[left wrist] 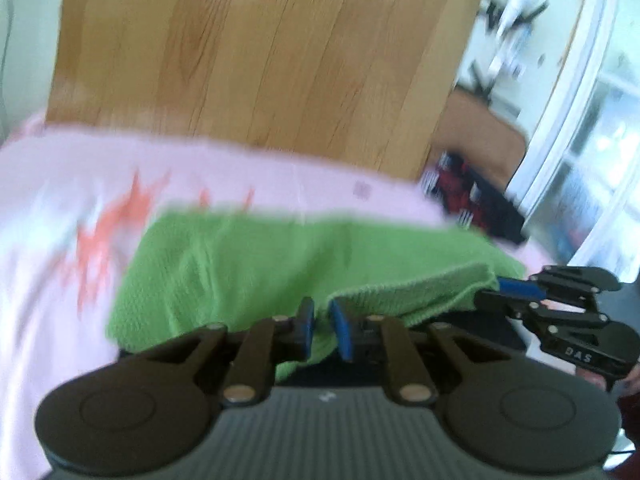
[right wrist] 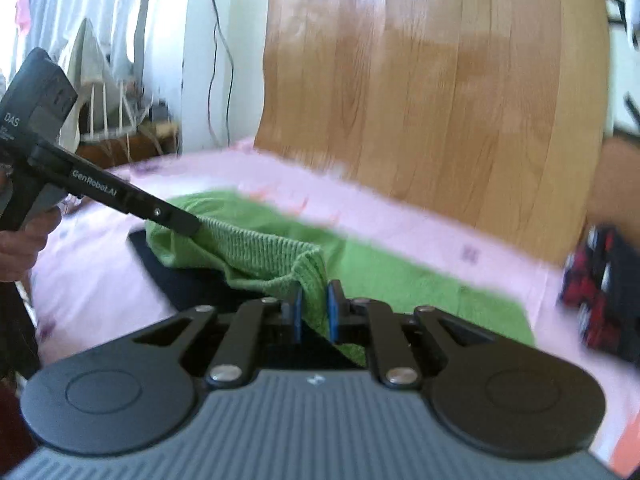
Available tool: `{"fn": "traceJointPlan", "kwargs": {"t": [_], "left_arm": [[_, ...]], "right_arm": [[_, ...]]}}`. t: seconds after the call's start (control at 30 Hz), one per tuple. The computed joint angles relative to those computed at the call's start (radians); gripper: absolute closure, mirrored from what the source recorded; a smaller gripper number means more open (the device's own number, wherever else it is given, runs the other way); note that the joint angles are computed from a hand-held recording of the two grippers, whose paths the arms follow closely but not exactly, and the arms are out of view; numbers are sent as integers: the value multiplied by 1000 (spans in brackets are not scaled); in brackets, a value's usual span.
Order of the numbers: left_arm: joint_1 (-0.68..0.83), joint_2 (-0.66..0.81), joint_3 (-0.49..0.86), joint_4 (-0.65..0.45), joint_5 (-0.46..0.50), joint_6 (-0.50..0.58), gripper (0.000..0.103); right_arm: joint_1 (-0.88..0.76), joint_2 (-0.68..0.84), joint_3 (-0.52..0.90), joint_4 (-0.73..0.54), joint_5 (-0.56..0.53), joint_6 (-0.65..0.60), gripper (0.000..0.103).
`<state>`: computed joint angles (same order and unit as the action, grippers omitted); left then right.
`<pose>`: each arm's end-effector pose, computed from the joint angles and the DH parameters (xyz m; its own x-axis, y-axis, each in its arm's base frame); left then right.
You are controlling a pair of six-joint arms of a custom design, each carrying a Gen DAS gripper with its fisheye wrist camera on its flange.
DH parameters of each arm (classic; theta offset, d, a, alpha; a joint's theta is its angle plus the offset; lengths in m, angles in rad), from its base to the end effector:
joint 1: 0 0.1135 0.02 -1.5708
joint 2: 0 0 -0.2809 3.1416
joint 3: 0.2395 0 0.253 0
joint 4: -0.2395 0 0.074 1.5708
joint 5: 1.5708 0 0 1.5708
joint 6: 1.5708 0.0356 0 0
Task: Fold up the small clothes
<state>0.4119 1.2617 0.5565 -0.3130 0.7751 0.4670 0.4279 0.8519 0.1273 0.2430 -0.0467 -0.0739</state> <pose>0.2050 0.0624 0.1828 -0.6737 0.0566 -0.7369 0.3964 0.8692 -0.2955 0.1412 0.0662 0.1562 -0.3869 -0.2575 -0.8854 -0.4820 0.8751 -0.0439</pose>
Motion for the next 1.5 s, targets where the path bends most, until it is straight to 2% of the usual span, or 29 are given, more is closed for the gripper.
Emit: {"fn": "traceJointPlan", "kwargs": {"t": [0.03,0.07,0.1,0.17,0.23,0.27,0.3,0.37,0.43,0.5,0.57,0.63,0.67,0.73,0.77,0.8,0.83,0.87,0.9,1.03,1.1,1.13,1.17,1.2,1.27,1.33,1.4,1.47,1.5], "left_arm": [[4,20,-13,-3,-10,15,71],[23,34,-19,-32,-15,45,65],[52,29,-24,-62,-8,78,65],[109,-3,-19,-113,35,148,66],[180,-42,25,-188,106,206,65],[208,-52,43,-198,135,205,64],[211,-56,63,-182,149,165,63],[209,-40,88,-107,155,54,60],[161,-13,99,-3,75,-100,59],[151,50,119,58,4,-201,56],[163,100,129,80,-36,-238,35],[175,120,114,116,-78,-251,21],[182,134,112,120,-76,-242,19],[191,167,132,85,-57,-198,20],[187,177,135,79,-53,-186,29],[176,186,140,72,-56,-176,42],[158,196,154,48,-74,-160,71],[144,186,152,45,-104,-163,87],[148,180,159,35,-105,-155,87],[201,192,212,-7,-41,-140,88],[194,203,217,-6,-69,-138,88],[179,215,210,6,-103,-135,86],[159,226,204,13,-139,-133,80],[147,231,192,28,-156,-130,78],[150,191,163,42,-154,-111,76],[190,142,158,30,-107,-91,72],[239,108,176,13,-37,-99,71],[241,95,202,6,10,-137,71],[219,94,213,7,22,-155,71]], "right_arm": [[44,10,-24,4,62,15,84],[83,66,-30,27,123,26,81],[110,81,-41,30,165,44,81],[52,-31,-40,-72,76,50,79],[-64,-210,-17,-231,-89,35,79],[-105,-256,-11,-249,-118,43,79],[-154,-296,3,-272,-141,42,79],[-200,-288,17,-234,-104,61,79],[-246,-230,26,-164,-27,91,76],[-341,-182,17,-95,-26,138,55],[-481,-123,13,-53,-111,191,49],[-601,-59,9,-35,-232,218,48],[-635,-4,10,-13,-276,233,46],[-659,143,26,48,-327,261,45],[-625,182,22,79,-314,301,46],[-618,226,25,107,-334,326,63],[-615,240,21,121,-358,350,84],[-587,216,21,105,-340,380,93],[-560,141,-2,93,-319,410,93],[-586,-281,-20,-212,-386,449,93],[-517,-361,-19,-309,-304,425,93],[-452,-349,-27,-321,-214,408,93],[-397,-295,-40,-290,-128,405,92],[-375,-194,-47,-224,-79,413,87],[-409,-130,-58,-172,-94,435,76],[-424,-265,-49,-235,-63,436,75],[-364,-361,-21,-263,36,412,75],[-282,-289,26,-184,61,400,75],[-237,-205,47,-112,51,399,75]]}}
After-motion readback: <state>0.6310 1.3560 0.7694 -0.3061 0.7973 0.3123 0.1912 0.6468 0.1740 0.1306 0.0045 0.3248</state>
